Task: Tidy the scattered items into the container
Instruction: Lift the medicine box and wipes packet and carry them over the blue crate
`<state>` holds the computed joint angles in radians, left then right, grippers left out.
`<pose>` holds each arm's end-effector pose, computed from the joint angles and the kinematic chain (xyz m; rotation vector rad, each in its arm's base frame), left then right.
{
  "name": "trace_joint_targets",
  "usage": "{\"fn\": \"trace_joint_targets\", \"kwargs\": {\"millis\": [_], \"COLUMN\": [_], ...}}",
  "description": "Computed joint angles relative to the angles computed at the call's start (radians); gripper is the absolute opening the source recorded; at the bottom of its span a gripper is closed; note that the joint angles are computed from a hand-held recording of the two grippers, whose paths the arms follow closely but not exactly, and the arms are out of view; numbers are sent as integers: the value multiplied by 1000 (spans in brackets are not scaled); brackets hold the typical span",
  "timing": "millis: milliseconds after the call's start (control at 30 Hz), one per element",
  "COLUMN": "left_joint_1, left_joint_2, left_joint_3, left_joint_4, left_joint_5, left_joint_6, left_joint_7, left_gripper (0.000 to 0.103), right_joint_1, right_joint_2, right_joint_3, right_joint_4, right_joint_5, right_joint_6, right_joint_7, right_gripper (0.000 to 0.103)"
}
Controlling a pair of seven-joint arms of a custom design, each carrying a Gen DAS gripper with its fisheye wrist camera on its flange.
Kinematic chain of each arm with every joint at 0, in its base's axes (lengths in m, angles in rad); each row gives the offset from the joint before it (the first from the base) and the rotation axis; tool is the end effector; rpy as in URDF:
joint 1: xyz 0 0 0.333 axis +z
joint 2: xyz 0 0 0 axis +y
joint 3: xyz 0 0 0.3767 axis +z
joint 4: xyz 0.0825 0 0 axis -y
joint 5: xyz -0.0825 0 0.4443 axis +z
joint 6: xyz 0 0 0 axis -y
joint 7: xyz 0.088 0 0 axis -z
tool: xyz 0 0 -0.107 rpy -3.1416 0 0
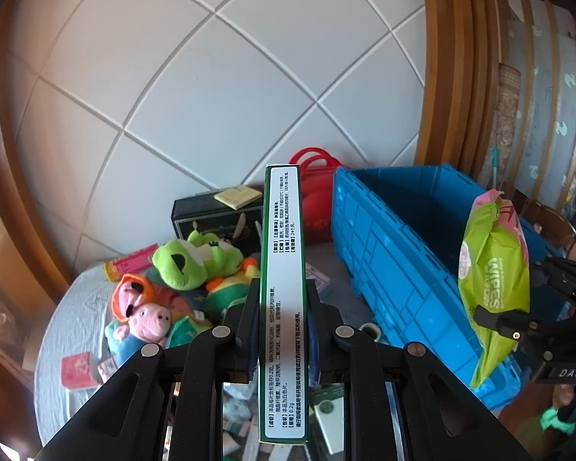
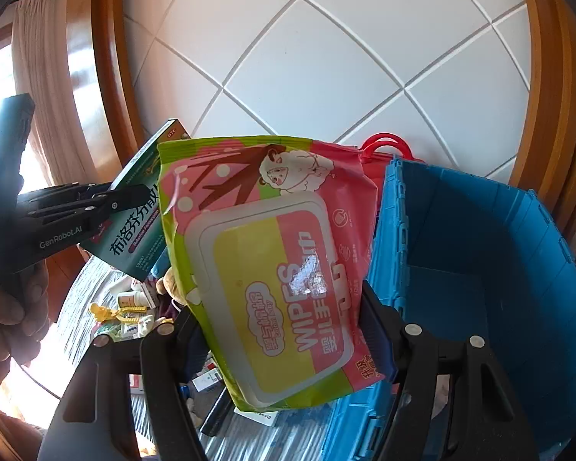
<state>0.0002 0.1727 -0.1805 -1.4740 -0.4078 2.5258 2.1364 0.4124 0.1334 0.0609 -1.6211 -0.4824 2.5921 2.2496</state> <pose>0.7240 -0.1132 0.7389 -1.2372 2.0959 -1.0671 0.6398 0.3340 0.6872 -1.7220 1.5689 -0.7039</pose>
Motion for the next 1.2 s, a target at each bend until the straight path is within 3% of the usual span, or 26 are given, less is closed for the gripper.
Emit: {"fn": "trace_joint_targets", "kwargs": {"millis": [600,1200], "left_joint_1": [-133,-269], "left_joint_2": [114,301], "left_joint_3": [-81,-125], "left_joint_4": [196,467], "left_joint_5": [73,155], "left_joint_6": [-64,-225], "left_joint_7": [-22,-16], "left_gripper": [19,19], "right_joint_1": [-135,-279], "right_joint_2": [-172,-304], "right_joint_3": [2,34], "right_joint_4": [-209,-361], "right_joint_5": [-90,-158], "right_joint_6": [41,8], "right_joint_7": [150,322], "right_gripper": [66,66]}}
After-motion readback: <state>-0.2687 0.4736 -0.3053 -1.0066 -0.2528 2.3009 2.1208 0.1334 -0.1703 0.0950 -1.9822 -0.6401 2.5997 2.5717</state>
